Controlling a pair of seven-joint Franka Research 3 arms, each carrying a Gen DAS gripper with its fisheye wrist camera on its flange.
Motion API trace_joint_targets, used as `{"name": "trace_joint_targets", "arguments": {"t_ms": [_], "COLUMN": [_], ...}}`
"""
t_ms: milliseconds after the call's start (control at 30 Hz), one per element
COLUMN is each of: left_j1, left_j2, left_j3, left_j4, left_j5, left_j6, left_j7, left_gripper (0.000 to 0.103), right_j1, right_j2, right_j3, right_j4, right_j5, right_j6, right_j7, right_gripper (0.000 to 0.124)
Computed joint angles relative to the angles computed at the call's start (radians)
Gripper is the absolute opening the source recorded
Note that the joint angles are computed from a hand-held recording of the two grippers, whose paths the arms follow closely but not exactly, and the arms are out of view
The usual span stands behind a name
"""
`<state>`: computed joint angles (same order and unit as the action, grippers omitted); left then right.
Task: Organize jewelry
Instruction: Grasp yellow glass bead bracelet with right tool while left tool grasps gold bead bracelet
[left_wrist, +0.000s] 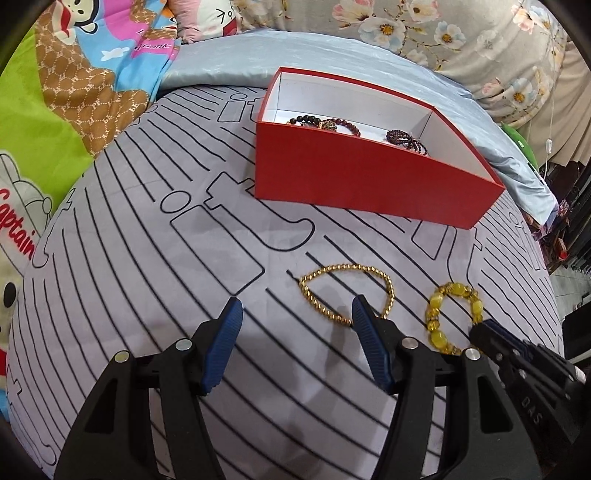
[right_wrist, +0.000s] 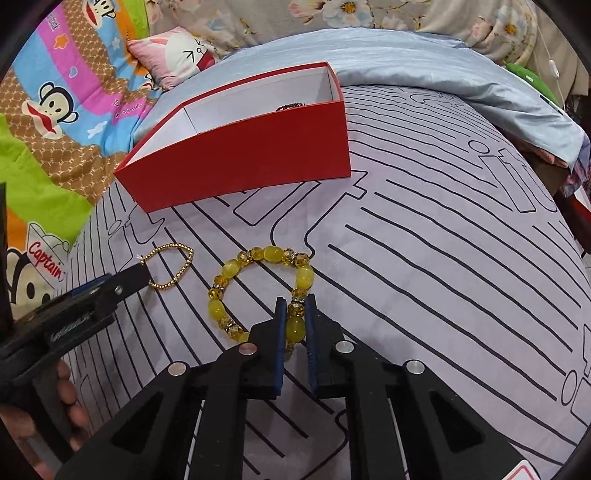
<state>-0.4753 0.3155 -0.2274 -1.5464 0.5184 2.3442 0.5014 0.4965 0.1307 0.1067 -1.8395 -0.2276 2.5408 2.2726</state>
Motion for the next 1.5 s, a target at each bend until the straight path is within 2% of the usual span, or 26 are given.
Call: {"name": "trace_joint_targets", "arguments": {"t_ms": [167,333,467,533,633,867,1000,1500], "left_j1": [-0.015,-0.045,-0.048,-0.044,-0.03,-0.016,-0.012,-0.01], "left_j2": [0.032,0.05,0.052,0.049,0.037,0.004,-0.032,-0.127], "left_j3": [0.013,0.03,0.031,0.029,0.02,0.002,-0.007,-0.042], "left_j4": [0.039,0.062,0.062,0.056,0.035,-0.01,-0.044,-0.079], "left_j5": [0.04,0.115,0.137,0.137,0.113,0.057,0.036,0.018], "left_j6": [-0.015,-0.052,-0.048,-0.039,-0.005,0.048,0.073,0.081], "left_j7": [-0.002,-0.015,-0.011,-0.003,0.013,0.04,0.036,0.048], "left_gripper": [0.056,0.045,0.026,0.012,0.003,0.003,0.003,0.003], "right_j1": [0.008,0.005,0.004,0.003,0.0,-0.014,-0.018,-0.052], "right_j2": [-0.002,-0.006,-0.005,-0.006,-0.009,-0.037,-0.073,-0.175], "right_j3": [-0.001,0.0,0.001,0.002,0.003,0.012,0.018,0.058], "right_j4": [-0.001,-0.009,-0.009,-0.01,-0.011,-0.042,-0.075,-0.114], "right_j5": [-0.046,-0.039,-0.038,-0.033,-0.013,0.065,0.064,0.04], "right_j6": [-0.008,0.002,0.002,0.004,0.005,0.015,0.027,0.075], "right_j7": [0.011,0.008,0.008,0.007,0.0,-0.025,-0.008,0.032], "right_gripper": [0.009,0.009,0.009,0.009,0.009,0.009,0.009,0.009]}}
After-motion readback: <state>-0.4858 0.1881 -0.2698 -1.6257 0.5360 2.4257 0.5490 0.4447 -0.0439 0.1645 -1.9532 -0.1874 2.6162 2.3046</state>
